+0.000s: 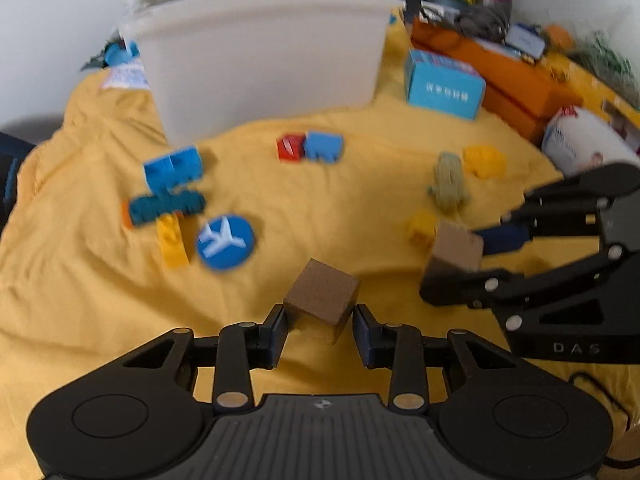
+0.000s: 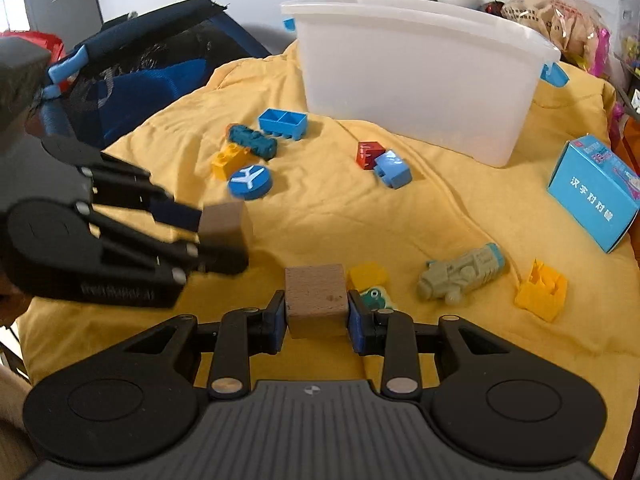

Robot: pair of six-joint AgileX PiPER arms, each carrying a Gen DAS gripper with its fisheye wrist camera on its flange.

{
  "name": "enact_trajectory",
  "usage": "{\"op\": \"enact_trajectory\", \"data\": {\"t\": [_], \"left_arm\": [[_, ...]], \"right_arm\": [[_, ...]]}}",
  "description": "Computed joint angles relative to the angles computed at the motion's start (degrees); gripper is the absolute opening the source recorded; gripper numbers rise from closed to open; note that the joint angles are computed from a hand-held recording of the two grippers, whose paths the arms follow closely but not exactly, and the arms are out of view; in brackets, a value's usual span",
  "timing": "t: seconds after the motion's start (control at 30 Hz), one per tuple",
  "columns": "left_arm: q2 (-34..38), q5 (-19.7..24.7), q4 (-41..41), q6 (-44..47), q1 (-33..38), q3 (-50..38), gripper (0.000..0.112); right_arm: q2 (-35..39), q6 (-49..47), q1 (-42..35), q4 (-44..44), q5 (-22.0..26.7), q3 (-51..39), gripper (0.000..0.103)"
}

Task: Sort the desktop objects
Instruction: 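Grasp a light wooden cube with the right gripper while the left grasps a brown cube, then carry both cubes over the white bin and open both grippers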

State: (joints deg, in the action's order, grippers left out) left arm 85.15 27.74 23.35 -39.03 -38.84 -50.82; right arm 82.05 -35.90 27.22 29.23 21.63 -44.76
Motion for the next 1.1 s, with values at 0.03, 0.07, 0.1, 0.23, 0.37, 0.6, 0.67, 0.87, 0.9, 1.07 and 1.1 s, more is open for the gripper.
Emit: {"op": "enact_trajectory", "data": {"t": [0.03, 0.07, 0.1, 0.23, 0.37, 0.6, 0.67, 0.87, 0.9, 1.07, 1.1], "left_arm": [[0.03, -0.03, 1.27, -1.07, -0.44, 0.24, 0.039], [-0.28, 0.15, 1.86, -1.55, -0.88, 0.42, 0.040], [-0.37, 0.16, 1.68, -1.35, -0.99, 0.47, 0.040], [0.36, 0.82, 4.69, -3.04, -2.01, 0.38, 0.050], [0.04, -2.64, 4.98, -2.56, -1.17, 1.85, 0.040], [-3.21, -1.32, 2.00, 3.60, 1.14, -2.95, 0.040], [-2.65, -0.26, 2.91, 5.52, 2.58, -7.94, 0.040], [4.47, 2.87, 3.98, 14.01, 8.05, -26.59, 0.040], [6.27, 3.40, 3.98, 15.24, 8.81, -29.62, 0.040], [17.17, 7.09, -1.53, 23.57, 13.46, -45.64, 0.040], [20.11, 8.95, -4.61, 25.80, 14.44, -49.77, 0.040]], "right_arm": [[0.06, 0.76, 0.48, -1.00, 0.06, -0.15, 0.035], [-0.02, 1.07, 0.76, -1.28, 0.05, -0.06, 0.036], [-0.24, 0.36, 0.81, -0.50, 0.13, 0.12, 0.037], [-0.52, 0.32, 1.82, -0.82, -0.51, 0.90, 0.037], [0.71, 2.22, 1.63, -1.99, -0.98, 1.49, 0.036], [-1.53, 1.67, -0.31, -1.25, -0.68, -1.83, 0.033], [-0.53, 0.45, -1.71, -0.28, -0.89, -5.83, 0.033], [5.92, 3.18, -4.59, -3.49, -2.70, -21.97, 0.033], [7.24, 6.43, -4.44, -6.98, -2.94, -24.84, 0.033], [17.44, 21.22, -4.11, -21.36, 0.81, -42.00, 0.033], [19.78, 21.50, -4.53, -21.08, 2.40, -45.22, 0.033]]}}
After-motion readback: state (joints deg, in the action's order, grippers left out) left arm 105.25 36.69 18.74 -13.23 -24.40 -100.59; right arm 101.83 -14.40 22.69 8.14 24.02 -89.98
